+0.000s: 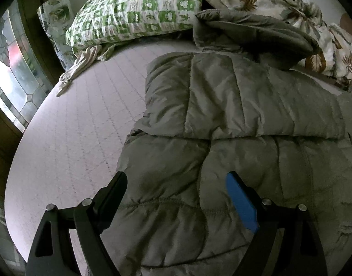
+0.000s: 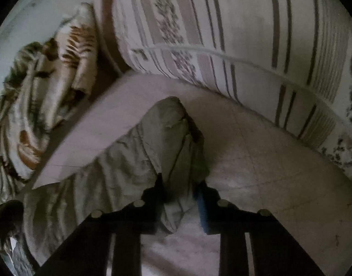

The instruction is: Fold large clothes

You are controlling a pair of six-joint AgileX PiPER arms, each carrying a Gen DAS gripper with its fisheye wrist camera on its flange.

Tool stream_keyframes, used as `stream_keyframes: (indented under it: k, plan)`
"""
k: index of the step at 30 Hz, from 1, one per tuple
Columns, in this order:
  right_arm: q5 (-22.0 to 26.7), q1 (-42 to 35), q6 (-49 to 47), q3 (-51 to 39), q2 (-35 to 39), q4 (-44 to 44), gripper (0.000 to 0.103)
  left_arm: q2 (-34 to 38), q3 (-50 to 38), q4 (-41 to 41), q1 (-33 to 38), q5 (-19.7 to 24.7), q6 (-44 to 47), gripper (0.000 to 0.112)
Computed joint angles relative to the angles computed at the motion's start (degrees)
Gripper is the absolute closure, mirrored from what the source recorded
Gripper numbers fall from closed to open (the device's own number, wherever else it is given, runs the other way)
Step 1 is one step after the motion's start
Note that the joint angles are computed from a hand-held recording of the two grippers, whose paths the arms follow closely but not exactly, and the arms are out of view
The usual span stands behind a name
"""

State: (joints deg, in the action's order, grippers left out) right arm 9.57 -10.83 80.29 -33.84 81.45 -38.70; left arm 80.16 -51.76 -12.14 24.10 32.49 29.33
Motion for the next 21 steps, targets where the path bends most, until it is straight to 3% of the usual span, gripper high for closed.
stream_keyframes:
  k: [5,11,16,21]
  plan:
    - [3.75,6.1,-0.3,0.06,-9.47,-0.12,0.08,-1.59,0.34,-2.78,2.31,0.78,3.45,0.025]
    - [16.64,26.35,6.82,-10.33,-12.84,-8.48,0.085,-3.81,0.92,-8.77,6.07,3.19,10.29,0.025]
    - [25.7,43.74,4.07,-25.72,-4.76,-9.54,0.086,-5.38,1.48,-14.13,10.35,5.9,17.18,0.025]
    - [28.42,56.83,0.0,-42.42,7.98,-8.34,0.086,-5.38,0.66,-19.17,15.58,9.57,22.89,0.025]
